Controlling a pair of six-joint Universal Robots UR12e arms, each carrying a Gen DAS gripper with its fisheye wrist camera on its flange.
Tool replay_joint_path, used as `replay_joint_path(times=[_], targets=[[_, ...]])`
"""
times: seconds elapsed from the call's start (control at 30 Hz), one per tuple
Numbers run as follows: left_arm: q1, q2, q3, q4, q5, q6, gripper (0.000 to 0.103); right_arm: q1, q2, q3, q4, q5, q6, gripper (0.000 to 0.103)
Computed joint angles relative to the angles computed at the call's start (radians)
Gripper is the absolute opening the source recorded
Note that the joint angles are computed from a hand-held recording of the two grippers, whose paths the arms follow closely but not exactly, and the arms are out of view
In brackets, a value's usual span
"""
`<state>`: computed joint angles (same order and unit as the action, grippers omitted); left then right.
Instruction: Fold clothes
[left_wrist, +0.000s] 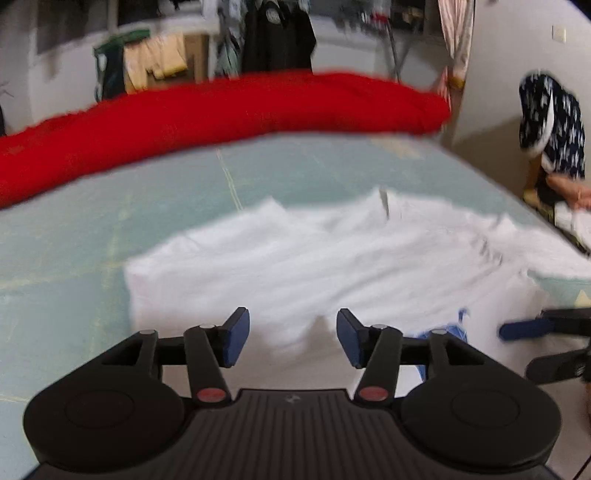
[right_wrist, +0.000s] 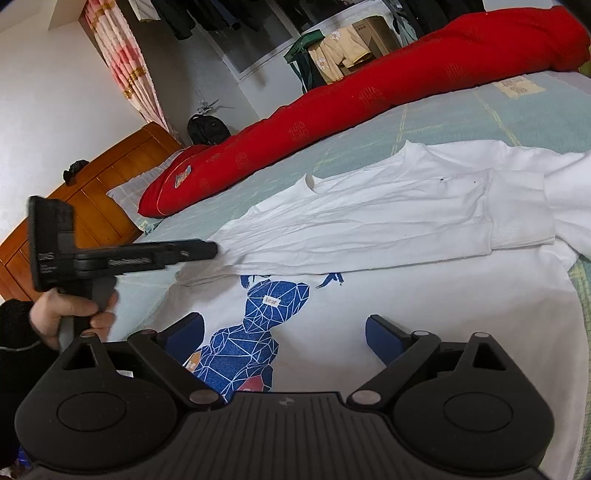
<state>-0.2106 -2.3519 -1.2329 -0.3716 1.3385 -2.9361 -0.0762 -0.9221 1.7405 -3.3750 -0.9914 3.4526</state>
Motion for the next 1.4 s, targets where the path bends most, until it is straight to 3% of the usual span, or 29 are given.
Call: replay_joint_path(times=[0.07,0.2,0.27,0.4,0.53,0.6,0.73,0.8,0.87,0.93,1.03,1.13,1.27,1.4], targets=[[-0.005,-0.002,0.007,-0.056,0.026,0.015,0.055,-0.001,-0.001,0.0,0.005,0.003,0.004,0.097],[0.003,0.056,-0.05,-0.058,0.045,-0.001,0.055,0.003,-0.019,0.004,0.041,-0.014,-0.017,0.099],[0.013,0.104,-0.106,-0.023,0.026,0.009,0.056,0.004,-0.037,0.011,0.059,-0.013,-0.041,0.1],[0.021,0.198,-0.231,0.041,0.012,0.083,0.064,0.01,-0.072,0.04,-0.03,-0.009,-0.076,0.103],[0.011,0.254,-0.331,0.095,0.049,0.141,0.067,0.054,-0.122,0.081,-0.018,-0.101,-0.146,0.103],[0.011,0.266,-0.381,0.137,0.033,0.154,0.07,0.079,-0.141,0.101,0.017,-0.14,-0.191,0.103],[0.015,0.262,-0.454,0.199,0.016,0.108,0.07,0.145,-0.15,0.119,0.095,-0.289,-0.293,0.103],[0.022,0.263,-0.491,0.232,0.009,0.054,0.071,0.168,-0.147,0.124,0.133,-0.346,-0.329,0.103],[0.033,0.272,-0.541,0.315,-0.005,-0.023,0.074,0.182,-0.149,0.133,0.179,-0.403,-0.329,0.103],[0.041,0.29,-0.588,0.37,-0.02,-0.075,0.076,0.191,-0.151,0.163,0.146,-0.444,-0.324,0.103],[0.043,0.312,-0.649,0.436,-0.01,-0.081,0.077,0.204,-0.163,0.228,0.05,-0.497,-0.311,0.103],[0.046,0.321,-0.647,0.434,-0.018,-0.057,0.077,0.219,-0.181,0.272,0.009,-0.545,-0.304,0.103],[0.048,0.277,-0.567,0.504,-0.046,-0.05,0.077,0.227,-0.207,0.297,0.017,-0.573,-0.292,0.103],[0.044,0.2,-0.436,0.445,-0.081,-0.105,0.077,0.231,-0.224,0.317,0.015,-0.583,-0.246,0.103]])
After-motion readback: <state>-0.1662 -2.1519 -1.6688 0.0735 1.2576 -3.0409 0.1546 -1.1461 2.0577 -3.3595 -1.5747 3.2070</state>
